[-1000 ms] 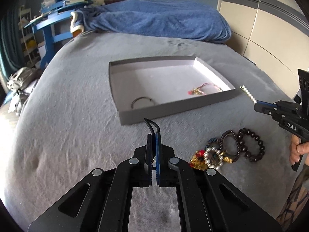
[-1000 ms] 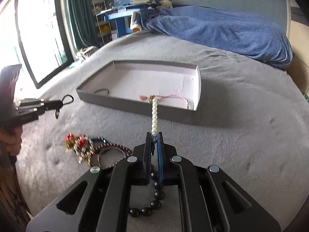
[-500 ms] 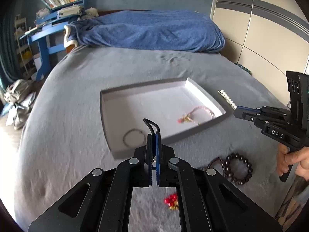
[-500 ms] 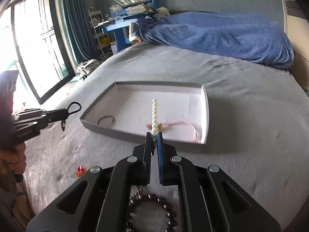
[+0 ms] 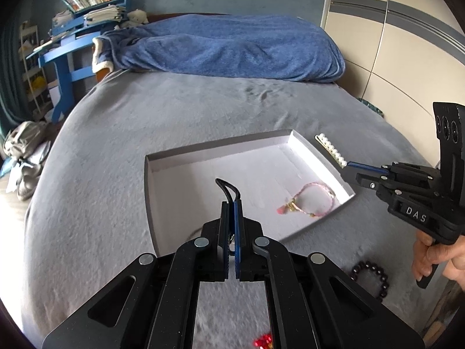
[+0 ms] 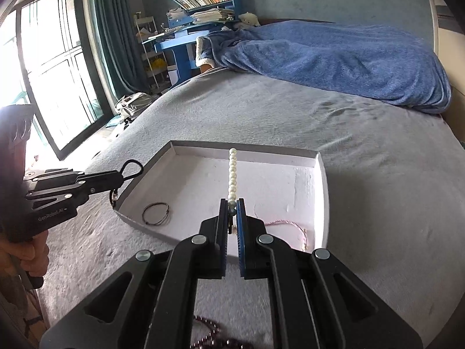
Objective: Organize jewelry
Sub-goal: 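Release hair tie into tray with left tool while right tool releases hairpin there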
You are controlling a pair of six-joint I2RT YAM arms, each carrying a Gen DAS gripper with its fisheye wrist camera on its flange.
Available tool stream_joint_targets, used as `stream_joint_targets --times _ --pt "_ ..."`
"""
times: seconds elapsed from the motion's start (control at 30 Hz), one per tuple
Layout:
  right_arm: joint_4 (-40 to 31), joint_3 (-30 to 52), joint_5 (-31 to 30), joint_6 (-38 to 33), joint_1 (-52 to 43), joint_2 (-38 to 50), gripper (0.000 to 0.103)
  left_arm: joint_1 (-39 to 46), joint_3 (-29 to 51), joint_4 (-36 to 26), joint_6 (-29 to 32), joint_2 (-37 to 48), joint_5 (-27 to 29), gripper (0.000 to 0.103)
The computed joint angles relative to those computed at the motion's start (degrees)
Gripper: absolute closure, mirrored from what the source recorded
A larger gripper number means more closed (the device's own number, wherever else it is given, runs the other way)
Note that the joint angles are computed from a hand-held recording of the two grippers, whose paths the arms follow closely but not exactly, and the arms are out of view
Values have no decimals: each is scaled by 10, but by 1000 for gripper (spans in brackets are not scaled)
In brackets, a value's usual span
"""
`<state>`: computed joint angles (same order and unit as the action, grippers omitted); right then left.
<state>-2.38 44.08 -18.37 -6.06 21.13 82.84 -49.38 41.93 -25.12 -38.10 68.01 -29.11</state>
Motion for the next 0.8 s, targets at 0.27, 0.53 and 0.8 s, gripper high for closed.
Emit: stream_joint_targets --times 0.27,0.53,0.8 --pt "21 49 5 10 5 86 97 83 -13 77 57 56 54 100" --pt "30 107 11 16 2 187 97 138 -12 137 77 126 100 100" --pt "15 144 40 8 6 241 97 172 -4 141 79 170 129 100"
